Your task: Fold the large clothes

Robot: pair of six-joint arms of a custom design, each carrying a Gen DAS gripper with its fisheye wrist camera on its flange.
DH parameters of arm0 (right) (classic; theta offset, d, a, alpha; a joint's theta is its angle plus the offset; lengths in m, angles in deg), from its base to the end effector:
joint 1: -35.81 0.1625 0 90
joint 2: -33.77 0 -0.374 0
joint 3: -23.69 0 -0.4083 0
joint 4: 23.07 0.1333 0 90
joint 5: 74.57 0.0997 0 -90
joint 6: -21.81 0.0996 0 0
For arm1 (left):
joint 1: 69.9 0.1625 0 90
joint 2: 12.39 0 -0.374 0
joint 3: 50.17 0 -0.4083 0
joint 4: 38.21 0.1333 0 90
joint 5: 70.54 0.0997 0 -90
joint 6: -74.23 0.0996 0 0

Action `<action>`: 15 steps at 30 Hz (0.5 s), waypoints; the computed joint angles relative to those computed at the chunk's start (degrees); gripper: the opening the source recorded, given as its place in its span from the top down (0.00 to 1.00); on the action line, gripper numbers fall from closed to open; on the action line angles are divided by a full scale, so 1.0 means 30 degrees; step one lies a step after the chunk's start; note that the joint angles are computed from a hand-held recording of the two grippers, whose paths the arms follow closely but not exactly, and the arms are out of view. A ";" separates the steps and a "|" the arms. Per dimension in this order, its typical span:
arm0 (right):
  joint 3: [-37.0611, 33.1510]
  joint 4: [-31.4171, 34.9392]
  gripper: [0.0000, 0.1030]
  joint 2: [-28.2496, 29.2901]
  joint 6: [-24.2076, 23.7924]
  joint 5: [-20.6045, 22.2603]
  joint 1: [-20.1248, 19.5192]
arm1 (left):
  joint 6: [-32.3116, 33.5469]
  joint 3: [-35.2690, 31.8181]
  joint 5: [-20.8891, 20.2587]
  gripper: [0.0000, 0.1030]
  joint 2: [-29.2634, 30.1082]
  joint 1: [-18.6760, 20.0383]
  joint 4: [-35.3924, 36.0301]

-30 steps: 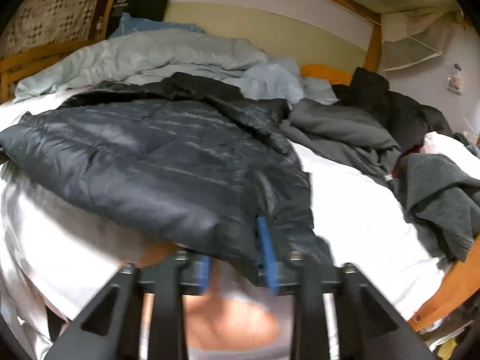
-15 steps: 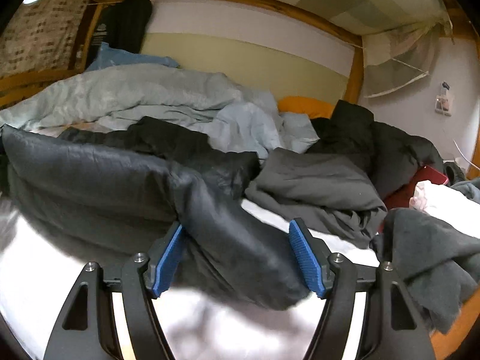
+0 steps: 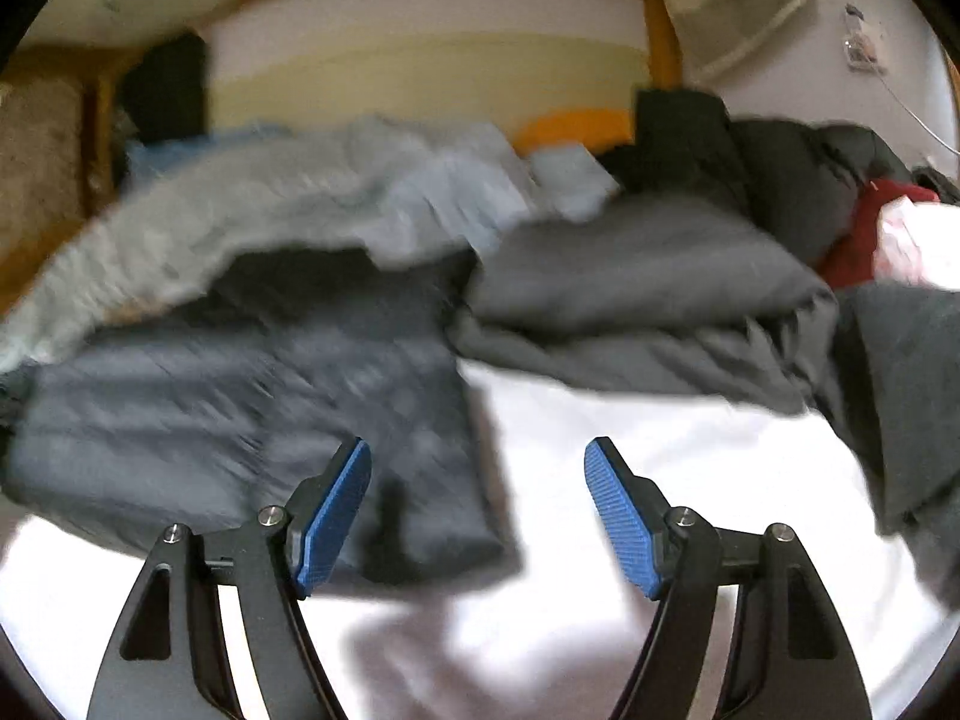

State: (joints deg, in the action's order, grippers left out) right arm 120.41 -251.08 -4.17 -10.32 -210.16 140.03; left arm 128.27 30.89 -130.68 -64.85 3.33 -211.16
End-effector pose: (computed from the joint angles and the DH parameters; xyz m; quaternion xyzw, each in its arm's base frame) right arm 0.2061 -0.5602 0.1282 0.0524 -0.7501 0.5342 0.3863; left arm -0.0311 -0.7370 0.2943 0.4021 0.7688 -0.3449 0.3582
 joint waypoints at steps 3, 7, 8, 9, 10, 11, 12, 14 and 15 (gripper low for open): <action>-0.0513 0.2909 0.26 -0.0573 0.0345 0.1283 0.0119 | -0.0795 -0.0262 -0.0119 0.21 0.0024 -0.0078 -0.0505; -0.3242 0.6292 0.19 0.0277 0.1853 0.0278 -0.0155 | -0.1997 -0.0208 0.0635 0.00 -0.0374 -0.0095 -0.2471; -0.3651 0.6983 0.19 0.0376 0.2445 -0.0010 -0.0346 | -0.1917 -0.0623 0.1599 0.00 -0.0253 -0.0094 -0.2234; -0.3698 0.7666 0.19 0.0278 0.2985 0.0026 -0.0543 | -0.2000 -0.0849 0.1932 0.00 -0.0328 0.0018 -0.1683; -0.3424 0.8906 0.19 -0.0096 0.3794 0.0442 -0.0856 | -0.2428 -0.1091 0.1838 0.00 -0.0541 0.0263 -0.0898; -0.2923 1.0356 0.29 -0.0643 0.4525 0.1257 -0.1164 | -0.3109 -0.1216 0.1635 0.00 -0.0800 0.0491 -0.0226; -0.2487 1.1534 0.39 -0.1092 0.5007 0.2003 -0.1436 | -0.4173 -0.1374 0.1265 0.00 -0.1169 0.0770 0.0925; -0.1854 1.1616 0.75 -0.1385 0.5321 0.2404 -0.1673 | -0.5778 -0.1598 0.0946 0.00 -0.1676 0.1100 0.3099; -0.1281 1.0973 0.83 -0.1592 0.5494 0.2797 -0.1750 | -0.6376 -0.1886 0.1743 0.01 -0.1641 0.1092 0.4442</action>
